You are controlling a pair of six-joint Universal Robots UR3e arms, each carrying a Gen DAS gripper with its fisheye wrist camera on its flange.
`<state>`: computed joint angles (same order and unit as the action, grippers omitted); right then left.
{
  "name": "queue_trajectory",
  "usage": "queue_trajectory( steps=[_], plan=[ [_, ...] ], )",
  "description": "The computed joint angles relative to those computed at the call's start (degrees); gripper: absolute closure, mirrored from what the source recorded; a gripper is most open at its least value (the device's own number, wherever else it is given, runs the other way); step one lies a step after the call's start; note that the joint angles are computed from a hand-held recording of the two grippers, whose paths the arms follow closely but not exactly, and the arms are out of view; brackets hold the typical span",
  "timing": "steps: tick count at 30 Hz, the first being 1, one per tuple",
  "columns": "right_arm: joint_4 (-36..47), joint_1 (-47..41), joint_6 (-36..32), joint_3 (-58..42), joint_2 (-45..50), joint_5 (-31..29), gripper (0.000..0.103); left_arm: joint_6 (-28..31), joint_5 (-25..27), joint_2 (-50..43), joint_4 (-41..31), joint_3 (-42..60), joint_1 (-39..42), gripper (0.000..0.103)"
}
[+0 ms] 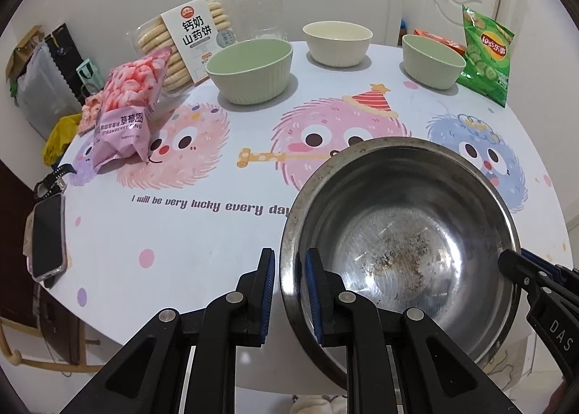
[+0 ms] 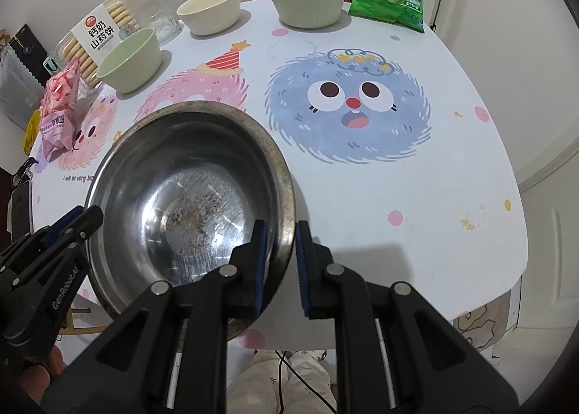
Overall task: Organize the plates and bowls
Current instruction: 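Lower the debris-filled bowl onto the stacked steel bowls and open both grippers, then close the left gripper on the large light green bowl rim while the right gripper grips it too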
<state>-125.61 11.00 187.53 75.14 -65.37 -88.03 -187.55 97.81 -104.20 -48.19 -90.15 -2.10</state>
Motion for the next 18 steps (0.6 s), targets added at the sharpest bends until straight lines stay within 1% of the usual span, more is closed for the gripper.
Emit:
queue_trajectory(
  steps=[1,4,5,6,7,8,9,11,15,18],
  plan=[
    [-0.1,0.0,-0.1,0.0,-0.1,0.0,0.086,0.3,-0.4,0.2,0.0,0.0,0.2,0.079],
    [-0.8,-0.2,-0.1,0.2,-0.7,-0.2,0.085,0.4,-1.5,1.4,0.3,-0.3,1.2,0.074],
    [-0.8,-0.4,0.0,0.1,-1.0,0.1,0.083,0.3,-1.5,1.6,0.1,-0.1,1.3,0.07],
    [-1.1,-0.5,0.2,0.1,-1.2,0.1,0.078,0.3,-1.7,1.9,-0.1,0.4,1.6,0.066],
    [-1.4,-0.6,0.3,0.0,-1.5,0.1,0.075,0.3,-2.0,2.2,-0.2,0.9,1.9,0.054],
    [-1.9,-0.7,0.3,0.1,-2.0,0.2,0.069,0.3,-2.7,2.6,0.2,1.2,2.4,0.044],
    [-2.4,-0.9,0.4,0.0,-2.3,0.3,0.065,0.3,-3.2,2.7,0.2,1.7,2.7,0.041],
    [-3.0,-1.2,0.3,-0.7,-2.6,0.5,0.062,0.8,-3.9,1.8,-0.7,4.9,2.8,0.029],
    [-1.6,-2.1,0.0,-6.1,-0.9,0.9,0.061,1.0,-5.4,-2.3,-4.3,14.1,2.3,0.029],
    [0.9,-3.3,-0.5,-12.7,2.1,1.5,0.06,0.3,-7.2,-8.3,-9.0,25.3,1.7,0.029]
  ],
)
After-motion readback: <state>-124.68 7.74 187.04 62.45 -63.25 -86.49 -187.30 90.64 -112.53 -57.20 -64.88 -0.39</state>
